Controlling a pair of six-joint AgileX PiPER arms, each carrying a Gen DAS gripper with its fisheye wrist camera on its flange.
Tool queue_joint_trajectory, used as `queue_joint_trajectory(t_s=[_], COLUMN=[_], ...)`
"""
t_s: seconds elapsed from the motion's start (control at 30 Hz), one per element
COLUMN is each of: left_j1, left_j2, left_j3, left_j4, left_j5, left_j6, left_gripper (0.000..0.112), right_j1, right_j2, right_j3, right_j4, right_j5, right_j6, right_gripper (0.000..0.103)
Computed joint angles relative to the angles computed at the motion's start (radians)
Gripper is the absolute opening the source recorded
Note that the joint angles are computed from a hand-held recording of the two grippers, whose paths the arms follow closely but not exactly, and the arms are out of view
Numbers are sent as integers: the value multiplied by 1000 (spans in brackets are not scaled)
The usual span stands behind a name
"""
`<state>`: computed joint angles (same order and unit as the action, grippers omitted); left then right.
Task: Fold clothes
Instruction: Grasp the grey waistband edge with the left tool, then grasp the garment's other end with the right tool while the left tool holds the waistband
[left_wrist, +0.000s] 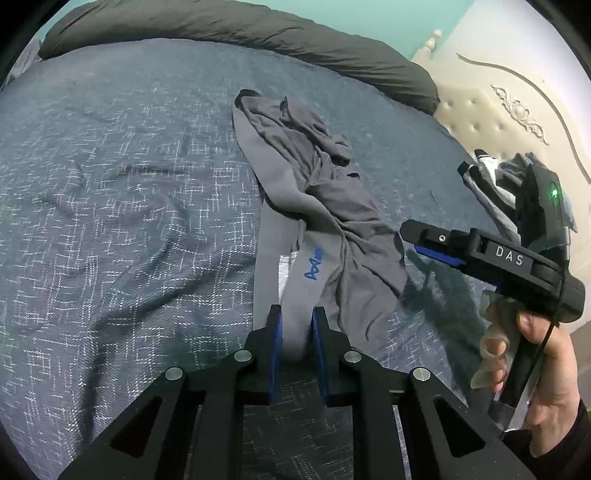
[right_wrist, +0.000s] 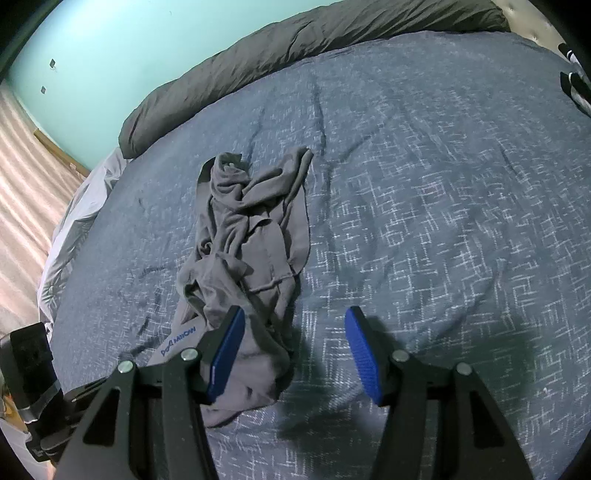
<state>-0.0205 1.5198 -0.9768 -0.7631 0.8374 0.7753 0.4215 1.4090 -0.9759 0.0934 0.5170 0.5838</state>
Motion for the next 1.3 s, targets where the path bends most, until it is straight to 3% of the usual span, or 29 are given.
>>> queue_joint_trajectory(t_s=[0.43,0.67,0.8,0.9,1.03,1.2,1.23,1.3], left_j1=[72,187,239,263,286,305,306,315], left_j2=[-3,-1,10,17,33,39,40,45], left_j3=[-12,-54,-67,-72,-78,-84,-84,-88], left_j4=[-45,-117,-137,-157,-175,-183,-182,-184], left_j5=[42,111,138,149,161,182,184,193], left_j6=[77,102,113,112,111,121,121,122], left_gripper=[13,13,13,13,13,13,13,13], right_j1=[33,29,-6,-27,-52,-49,-49,-49], right_j2=[19,30,139,274,458,683,709,765], right_j3=[-32,-88,-266,-473,-756,-1080,-1110,-1181], right_j4=[-56,-107,-71,-65,-20,-14,-10,-3], right_j5=[12,54,142,246,358,512,522,552], right_j6=[43,67,-61,-165,-281,-311,-324,-347], right_gripper=[57,57,57,67,67,67,66,47])
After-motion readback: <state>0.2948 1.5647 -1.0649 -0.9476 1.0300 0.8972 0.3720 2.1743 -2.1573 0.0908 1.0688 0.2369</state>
